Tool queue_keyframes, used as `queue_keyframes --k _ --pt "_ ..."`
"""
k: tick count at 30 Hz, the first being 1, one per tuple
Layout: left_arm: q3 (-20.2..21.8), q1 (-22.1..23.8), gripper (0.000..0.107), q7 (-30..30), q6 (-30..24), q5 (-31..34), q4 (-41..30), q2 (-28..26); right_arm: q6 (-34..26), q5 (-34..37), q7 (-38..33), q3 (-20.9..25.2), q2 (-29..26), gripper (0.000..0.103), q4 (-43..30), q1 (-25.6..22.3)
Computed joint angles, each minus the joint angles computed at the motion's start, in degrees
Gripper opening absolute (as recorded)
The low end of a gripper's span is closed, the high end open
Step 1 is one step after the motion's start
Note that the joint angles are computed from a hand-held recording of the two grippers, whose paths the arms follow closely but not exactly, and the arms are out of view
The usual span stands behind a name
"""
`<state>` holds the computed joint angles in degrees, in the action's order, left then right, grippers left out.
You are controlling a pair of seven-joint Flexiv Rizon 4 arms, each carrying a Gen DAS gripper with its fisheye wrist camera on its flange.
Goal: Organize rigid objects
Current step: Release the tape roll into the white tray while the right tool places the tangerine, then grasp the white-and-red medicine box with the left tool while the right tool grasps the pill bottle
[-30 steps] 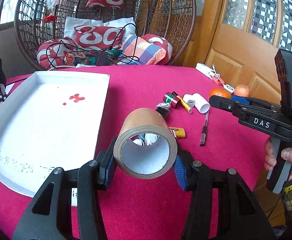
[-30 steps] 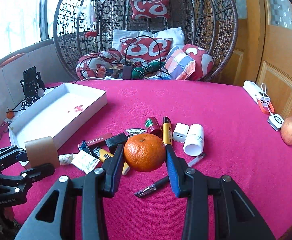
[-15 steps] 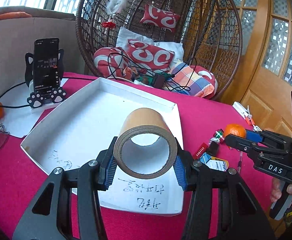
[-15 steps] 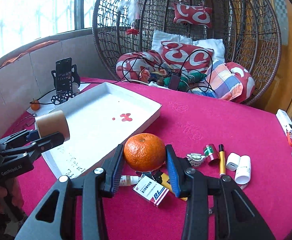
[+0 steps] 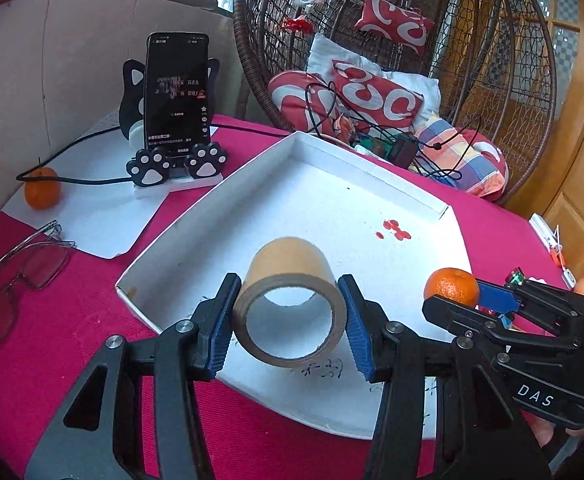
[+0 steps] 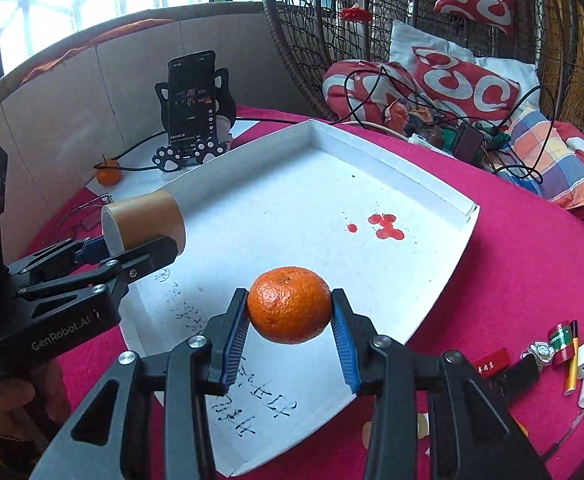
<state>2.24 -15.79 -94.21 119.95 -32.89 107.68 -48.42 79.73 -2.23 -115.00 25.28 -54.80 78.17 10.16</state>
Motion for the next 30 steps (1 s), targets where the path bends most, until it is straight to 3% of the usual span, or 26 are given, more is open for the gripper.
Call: queue_keyframes --k 3,4,5,7,8,12,17,23,26,30 --pt "0.72 -0.68 0.052 0.11 0.74 -0.81 0.2 0.16 2.03 -0.28 1.13 -1.72 -0.22 0.042 0.23 1.28" --pt "1.16 -1.25 0.061 0.38 0.73 -1.64 0.2 0.19 2.73 -0.4 1.45 -1.81 -0.28 0.042 0.34 1.27" --pt "1.47 -1.68 0.081 0.5 1.04 -2.33 0.22 0.17 3.37 -0.46 1.79 -1.59 -0.36 0.043 0.38 1.06" --pt "2.43 -3.21 0.094 0.84 3.21 -4.26 0.18 -0.37 4.02 -0.35 1.71 0.59 -0.51 0.065 0.4 -0.66" --pt "3.23 -4.51 0.102 1.73 3.92 -6.28 -0.03 -0.71 4.82 -0.11 1.43 1.89 -0.48 0.086 0.78 -1.75" --pt "2.56 -5.52 0.103 4.94 4.46 -10.11 -0.25 -0.69 8.74 -0.1 0.45 6.47 -0.25 0.103 3.05 -5.71" --pt "0.84 -5.19 0.103 7.12 5.47 -9.92 -0.15 -0.22 12.26 -1.66 0.47 14.53 -1.6 0.103 5.27 -13.37" --pt "-1.65 -3.97 0.103 9.56 8.03 -2.96 -1.46 -0.59 21.41 -7.46 -2.34 26.84 -7.42 0.103 7.46 -25.66" --pt "-4.93 -1.49 0.103 10.6 4.52 3.81 -3.59 -0.61 25.59 -5.7 1.46 21.2 -5.04 0.103 7.51 -25.03" --pt "-5.83 -2.55 0.103 15.18 -5.22 9.29 -9.35 -1.98 28.62 -3.71 5.53 13.96 -3.09 0.103 7.86 -23.85"
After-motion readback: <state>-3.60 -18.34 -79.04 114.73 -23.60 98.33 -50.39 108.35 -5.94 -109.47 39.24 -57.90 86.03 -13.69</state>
